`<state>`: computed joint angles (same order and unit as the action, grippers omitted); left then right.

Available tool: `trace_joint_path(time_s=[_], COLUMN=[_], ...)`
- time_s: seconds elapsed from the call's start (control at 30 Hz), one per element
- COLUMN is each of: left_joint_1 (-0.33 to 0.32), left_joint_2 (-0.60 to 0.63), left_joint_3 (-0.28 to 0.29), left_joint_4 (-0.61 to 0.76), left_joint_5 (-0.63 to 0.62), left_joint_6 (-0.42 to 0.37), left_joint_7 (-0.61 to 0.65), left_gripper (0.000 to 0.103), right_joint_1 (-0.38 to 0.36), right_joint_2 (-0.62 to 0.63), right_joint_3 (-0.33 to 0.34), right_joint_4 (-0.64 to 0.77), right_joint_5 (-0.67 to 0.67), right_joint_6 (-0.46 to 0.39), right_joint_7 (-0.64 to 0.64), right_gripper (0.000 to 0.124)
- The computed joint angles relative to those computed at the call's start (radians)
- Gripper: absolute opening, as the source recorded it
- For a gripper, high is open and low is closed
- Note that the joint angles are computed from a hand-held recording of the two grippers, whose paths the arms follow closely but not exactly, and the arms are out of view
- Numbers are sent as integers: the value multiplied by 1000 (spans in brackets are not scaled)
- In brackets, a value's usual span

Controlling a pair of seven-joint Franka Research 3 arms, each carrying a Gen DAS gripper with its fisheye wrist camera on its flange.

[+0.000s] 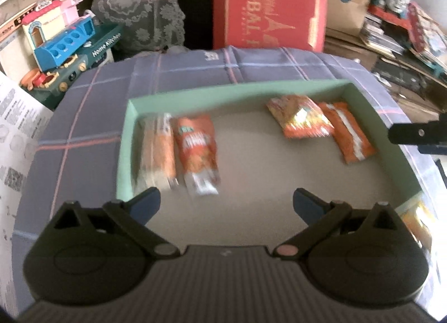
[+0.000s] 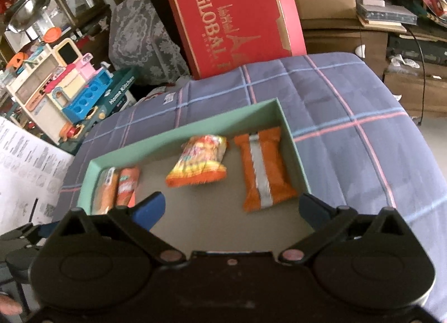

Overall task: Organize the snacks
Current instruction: 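Grasp the green-yellow candy stick with the left gripper while the right grasps the purple grape bag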

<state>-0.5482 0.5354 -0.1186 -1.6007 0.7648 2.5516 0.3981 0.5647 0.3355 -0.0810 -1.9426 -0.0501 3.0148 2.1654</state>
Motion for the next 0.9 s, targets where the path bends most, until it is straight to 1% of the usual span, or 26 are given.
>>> trace_joint_path(time_s=[0.17,0.3,0.43,0.53,0.63,0.67,0.7,0.8,0.9], left_joint_1=[-14,-20,-18,-17,-13,-11,-8,-4,-4], left_joint_2=[-91,-159,-209,-240,-269,-275,-283,-292,-289], left_joint_3=[-23,-49,-82,-108,-132,-139,-145,-160,-168], left_joint_4=[-147,-260,-350,-411,-470,-484,-499,-524,-531], left_joint_5=[26,47,59,59,55,48,39,15,-8], left_joint_6=[45,77,90,98,123,130,136,150,150], left_joint_7=[-43,-96,-107,-86,-56,-41,-23,30,84], left_gripper=[103,103,103,103,103,103,103,103,103], right_joint_1=[38,72,112,121,109,97,91,60,44], right_joint_2=[-105,-178,-235,-266,-299,-299,-320,-351,-365], right_joint_3=[-10,-24,-53,-59,-47,-36,-29,11,44], right_joint_4=[-149,-266,-363,-415,-463,-462,-492,-548,-596], right_joint_5=[-32,-110,-261,-368,-463,-465,-507,-472,-375], right_joint_6=[45,80,99,109,106,106,101,97,118], right_joint_7=[42,136,292,415,522,524,574,560,499], right_gripper=[103,103,103,103,103,103,103,103,103])
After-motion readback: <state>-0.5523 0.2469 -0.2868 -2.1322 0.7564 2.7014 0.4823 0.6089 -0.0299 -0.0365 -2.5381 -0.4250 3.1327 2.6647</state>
